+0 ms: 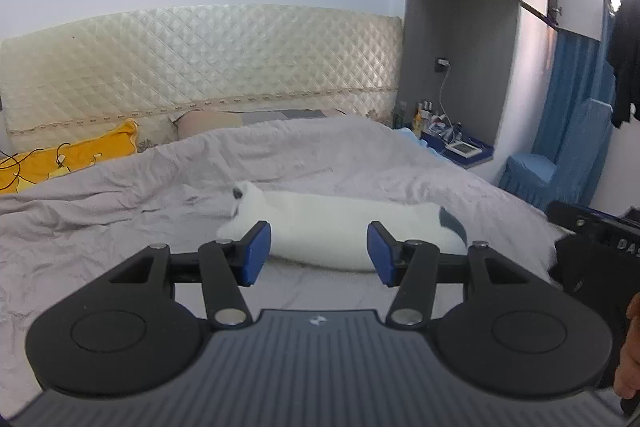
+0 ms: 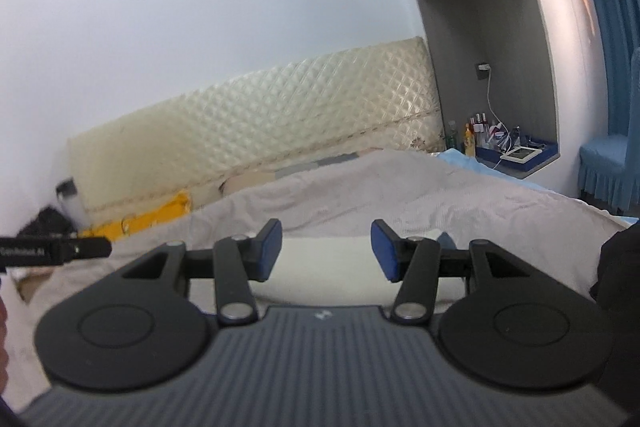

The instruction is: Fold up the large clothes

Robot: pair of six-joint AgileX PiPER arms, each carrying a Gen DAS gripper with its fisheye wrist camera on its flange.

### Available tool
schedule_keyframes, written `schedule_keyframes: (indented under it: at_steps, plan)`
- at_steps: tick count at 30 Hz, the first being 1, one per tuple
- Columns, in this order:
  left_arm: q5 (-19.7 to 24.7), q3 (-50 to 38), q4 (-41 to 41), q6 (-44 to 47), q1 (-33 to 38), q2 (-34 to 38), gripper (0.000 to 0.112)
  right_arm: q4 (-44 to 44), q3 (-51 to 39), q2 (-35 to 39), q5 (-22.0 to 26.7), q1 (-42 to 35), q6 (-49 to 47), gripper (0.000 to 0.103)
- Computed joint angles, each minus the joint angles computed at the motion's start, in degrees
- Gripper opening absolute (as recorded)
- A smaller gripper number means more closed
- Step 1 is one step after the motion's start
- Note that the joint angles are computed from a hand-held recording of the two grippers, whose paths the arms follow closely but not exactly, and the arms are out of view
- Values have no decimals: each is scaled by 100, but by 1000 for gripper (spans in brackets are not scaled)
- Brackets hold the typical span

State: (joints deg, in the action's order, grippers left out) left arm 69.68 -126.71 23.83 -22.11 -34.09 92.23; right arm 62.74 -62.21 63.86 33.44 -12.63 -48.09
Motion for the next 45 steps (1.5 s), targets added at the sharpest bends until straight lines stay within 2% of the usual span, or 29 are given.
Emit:
schedule_keyframes:
  at_steps: [2, 7, 10, 15, 19, 22, 36, 45]
  plan:
    - [-215, 850, 407, -274, -337, -439, 59, -11, 275, -206, 75, 0, -80, 53]
    - [-1061, 2633, 712, -900, -520, -1180, 59, -4, 827, -395, 2, 200, -211, 53]
    - [-1568, 3434, 820, -1093, -454, -1379, 59, 26, 1215, -552, -386, 487, -399, 53]
    - [-2238, 4499, 1061, -1804, -336, -1670, 59, 189, 1607, -570, -807, 748, -660, 53]
    - [-2716, 4915, 908, -1936, -30, -1727, 59, 395, 1824, -496, -933, 812, -892, 53]
    - [-2754, 5037, 1232, -2171, -73, -1727, 59, 562, 1943, -409, -1004, 776, -1033, 53]
    - [-2910, 5328, 1300, -2481, 60, -1736, 59, 414, 2189, -371, -1700, 1215, -1083, 53]
    - [-2692, 5417, 1923, -3103, -140, -1781, 59, 287, 2236, -418, -1834, 1285, -923, 53]
